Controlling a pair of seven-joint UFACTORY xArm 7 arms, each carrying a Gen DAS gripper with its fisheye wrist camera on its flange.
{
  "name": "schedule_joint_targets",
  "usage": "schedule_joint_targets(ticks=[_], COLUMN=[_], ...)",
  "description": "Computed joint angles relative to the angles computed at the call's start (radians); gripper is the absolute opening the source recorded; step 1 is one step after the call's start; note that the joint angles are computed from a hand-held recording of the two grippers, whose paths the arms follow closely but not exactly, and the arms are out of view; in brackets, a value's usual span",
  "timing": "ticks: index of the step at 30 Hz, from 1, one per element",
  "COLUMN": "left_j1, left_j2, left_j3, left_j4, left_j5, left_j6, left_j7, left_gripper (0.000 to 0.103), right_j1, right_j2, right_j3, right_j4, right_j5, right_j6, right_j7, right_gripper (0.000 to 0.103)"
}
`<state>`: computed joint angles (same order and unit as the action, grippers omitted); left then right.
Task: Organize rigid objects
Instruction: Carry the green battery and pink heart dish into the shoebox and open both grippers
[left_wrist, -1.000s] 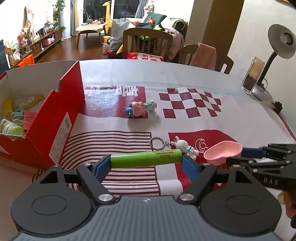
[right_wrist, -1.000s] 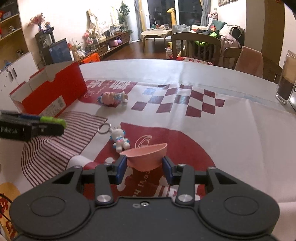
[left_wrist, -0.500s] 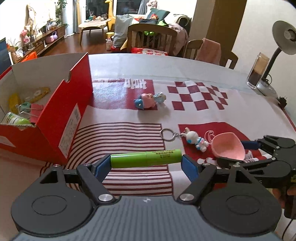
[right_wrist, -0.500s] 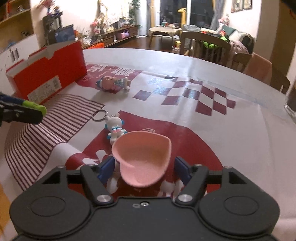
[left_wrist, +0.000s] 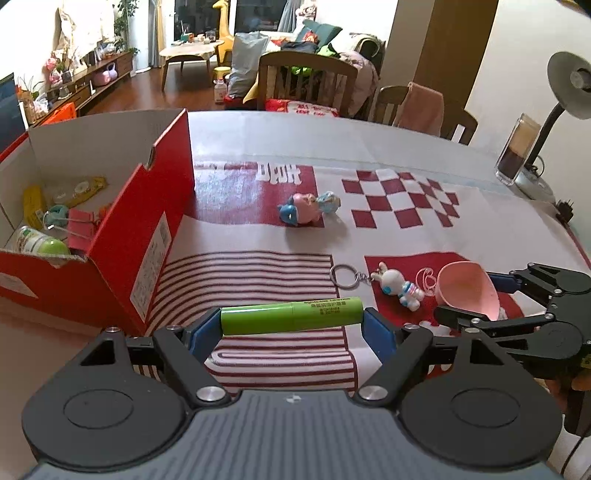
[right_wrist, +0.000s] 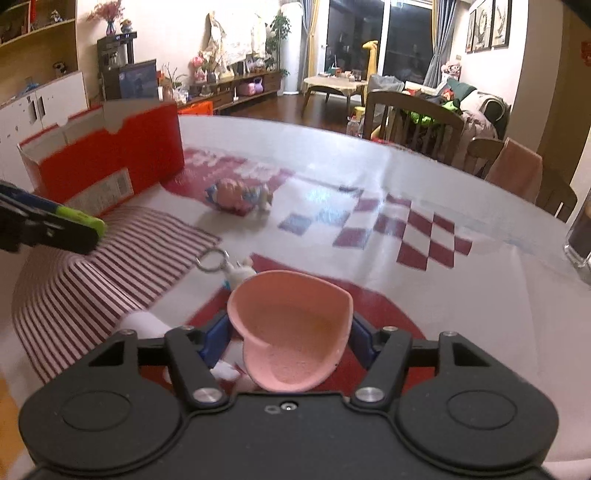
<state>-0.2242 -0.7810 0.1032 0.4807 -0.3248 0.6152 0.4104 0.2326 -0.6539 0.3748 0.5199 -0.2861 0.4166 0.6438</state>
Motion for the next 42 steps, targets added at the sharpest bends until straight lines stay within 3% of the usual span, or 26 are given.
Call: schedule_joint_targets(ticks=[5, 12, 20, 25, 32, 37, 42], left_j1=[-0.021, -0.014, 0.031, 0.059, 0.119, 0.170, 0.226], left_j2=[0.010, 0.048, 0.165, 0.271, 0.449, 0.587, 0.734], left_j3=[0.053, 0.146, 0.300, 0.386, 0.460, 0.485, 0.462], left_j4=[0.046, 0.150, 0.348, 0.485, 0.658, 0.779, 0.904], left_j5=[-0.027, -0.080, -0.168, -0.226, -0.304, -0.379, -0.442], left_j6=[0.016, 0.092, 0.278, 0.364, 0.459, 0.514, 0.543], left_j7=[0.056, 0.201, 0.447, 0.596, 0.735, 0.817, 0.856], left_gripper=[0.082, 0.082, 0.082, 0.082, 0.082, 0.082, 0.082], right_j1=[0.000, -0.008, -0.016, 0.049, 0.232, 0.344, 0.431], right_j2=[0.021, 0.143, 0.426, 0.646, 0.908, 1.042, 1.159], right_j3=[0.043, 0.130, 0.287, 0.340, 0.288, 0.217, 0.139], right_j4=[0.141, 0.378, 0.727, 0.942, 1.223, 1.384, 1.532], right_j5=[-0.004, -0.057, -0.304, -0.495, -0.660, -0.685, -0.670], right_j6=[0.146, 0.282, 0.464, 0.572, 0.690, 0.740, 0.790], right_j7=[0.026, 0.154, 0.340, 0.436, 0.453, 0.431, 0.401], right_gripper=[0.065, 0.066, 0.066, 0.066, 0.066, 0.066, 0.066])
